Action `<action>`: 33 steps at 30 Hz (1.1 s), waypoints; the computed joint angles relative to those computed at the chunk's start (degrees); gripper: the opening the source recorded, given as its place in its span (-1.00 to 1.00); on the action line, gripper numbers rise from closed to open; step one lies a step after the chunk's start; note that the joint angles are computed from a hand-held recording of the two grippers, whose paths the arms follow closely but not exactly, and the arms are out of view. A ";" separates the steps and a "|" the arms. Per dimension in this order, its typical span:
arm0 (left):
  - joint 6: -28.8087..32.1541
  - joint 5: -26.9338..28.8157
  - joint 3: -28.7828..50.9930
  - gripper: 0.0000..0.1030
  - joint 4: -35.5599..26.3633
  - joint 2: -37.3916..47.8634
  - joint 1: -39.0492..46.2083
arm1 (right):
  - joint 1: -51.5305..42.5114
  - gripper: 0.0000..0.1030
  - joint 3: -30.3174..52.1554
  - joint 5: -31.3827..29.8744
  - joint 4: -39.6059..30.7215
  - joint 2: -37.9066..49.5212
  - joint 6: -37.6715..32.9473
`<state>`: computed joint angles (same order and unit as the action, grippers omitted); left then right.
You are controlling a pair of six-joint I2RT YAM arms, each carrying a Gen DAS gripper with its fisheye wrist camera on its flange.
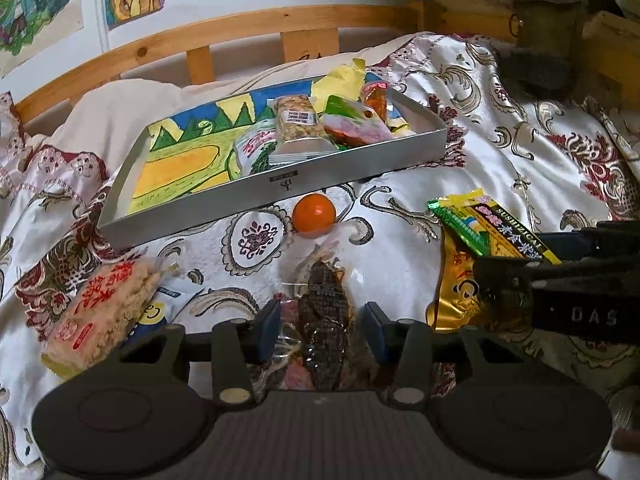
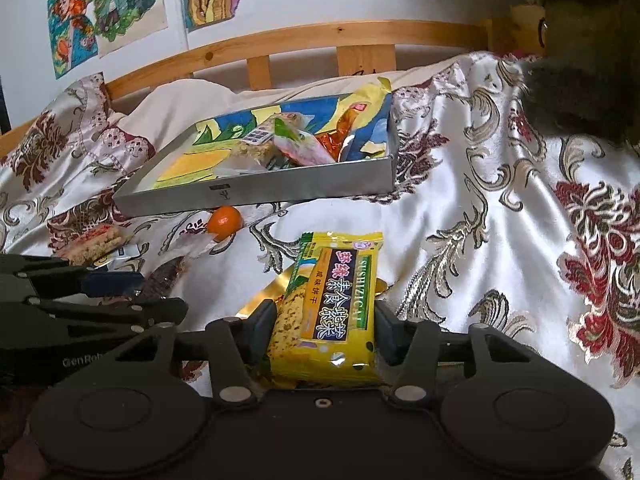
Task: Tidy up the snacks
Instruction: 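Carry dried-meat pack over the tray with left tool while right tool carries the biscuit pack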
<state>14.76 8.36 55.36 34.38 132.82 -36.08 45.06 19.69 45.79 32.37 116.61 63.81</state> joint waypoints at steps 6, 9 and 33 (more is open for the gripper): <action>-2.57 1.09 -0.14 -0.06 -3.29 -2.11 0.51 | 2.53 -0.01 3.64 2.09 -9.39 -1.35 -1.85; -4.36 -0.74 -0.42 -0.06 -4.57 -3.39 0.52 | 3.96 -0.01 5.84 2.48 -14.91 -1.67 -2.57; -7.55 -3.50 -9.78 -0.10 -2.50 -14.64 0.67 | 10.33 -0.05 6.94 4.41 -25.66 -6.63 3.77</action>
<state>7.20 4.86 45.58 31.88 118.18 -35.41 55.38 26.63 50.20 6.71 109.98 67.58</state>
